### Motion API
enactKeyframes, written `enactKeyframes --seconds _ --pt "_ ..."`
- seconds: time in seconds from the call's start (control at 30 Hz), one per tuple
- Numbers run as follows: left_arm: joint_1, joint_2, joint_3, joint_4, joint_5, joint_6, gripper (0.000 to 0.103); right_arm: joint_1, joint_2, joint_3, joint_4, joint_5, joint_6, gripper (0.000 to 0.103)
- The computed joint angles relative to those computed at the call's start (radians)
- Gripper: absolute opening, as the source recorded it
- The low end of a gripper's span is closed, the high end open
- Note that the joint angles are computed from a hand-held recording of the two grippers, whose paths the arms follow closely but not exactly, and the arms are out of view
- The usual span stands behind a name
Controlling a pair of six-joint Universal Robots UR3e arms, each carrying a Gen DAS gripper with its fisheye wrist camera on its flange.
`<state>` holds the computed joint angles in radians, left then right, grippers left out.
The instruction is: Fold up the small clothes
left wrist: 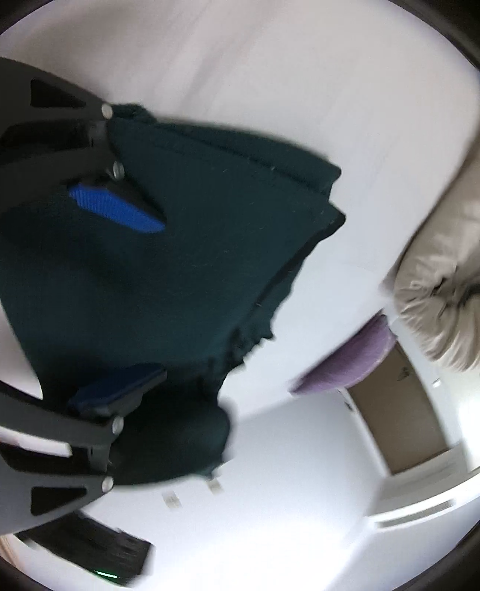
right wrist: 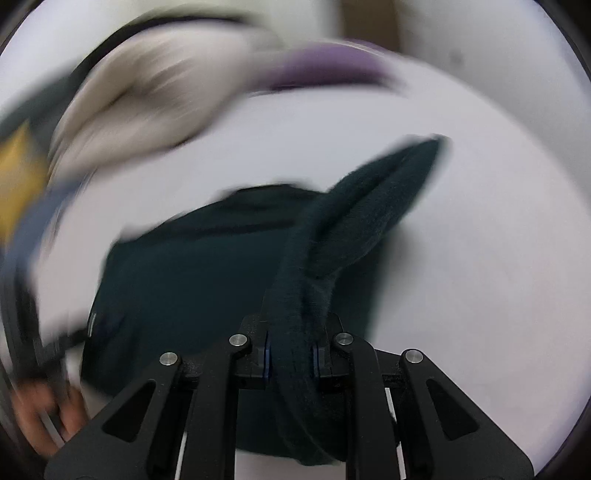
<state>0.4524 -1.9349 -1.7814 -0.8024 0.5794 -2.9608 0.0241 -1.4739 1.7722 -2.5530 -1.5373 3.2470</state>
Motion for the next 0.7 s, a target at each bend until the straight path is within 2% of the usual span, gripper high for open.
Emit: enactKeyframes --seconds 0.07,0.1,0.17,0.23,0.37,0.43,0.47,0.5,0.53,0.57,0.63,0.7 --pt "0.038 -0.016 0.026 -0.102 -0.08 0.027 0.086 0.166 0.133 -0.169 0.038 -0.049 -0.052 0.013" --pt "0.045 -0.022 0.041 -0.139 -0.102 0.04 0.091 0.208 0.186 -0.229 0.058 -0.066 -0.058 0.013" --pt "0.049 -0.033 0.073 -0.2 -0.119 0.061 0.092 0.268 0.285 -0.331 0.098 -0.083 -0.058 0.013" --pt "0.036 -0.056 0.113 -0.233 -0.117 0.058 0.094 0.291 0.324 -0.362 0.106 -0.077 -0.058 0.013" --pt "0.002 -0.11 0.242 -0.347 -0.09 0.077 0.094 0.344 0.368 -0.375 0.085 -0.147 -0.08 0.013" --pt "-0.03 -0.145 0.338 -0.41 -0.059 0.09 0.091 0.354 0.367 -0.355 0.055 -0.171 -0.1 0.013" --pt "-0.048 -0.165 0.384 -0.436 -0.048 0.091 0.088 0.359 0.371 -0.335 0.028 -0.18 -0.106 0.013" --pt "-0.069 -0.198 0.452 -0.481 -0.033 0.097 0.076 0.372 0.391 -0.353 0.025 -0.19 -0.103 0.013" --pt "-0.089 -0.229 0.518 -0.539 -0.017 0.113 0.06 0.374 0.39 -0.351 0.02 -0.194 -0.109 0.013" --pt "-0.112 -0.261 0.583 -0.588 0.006 0.119 0.052 0.379 0.392 -0.353 0.016 -0.204 -0.117 0.013" --pt "-0.141 -0.277 0.619 -0.588 0.054 0.106 0.028 0.387 0.393 -0.35 0.007 -0.214 -0.135 0.014" --pt "-0.151 -0.267 0.609 -0.564 0.088 0.095 0.016 0.387 0.382 -0.339 0.01 -0.187 -0.155 0.018"
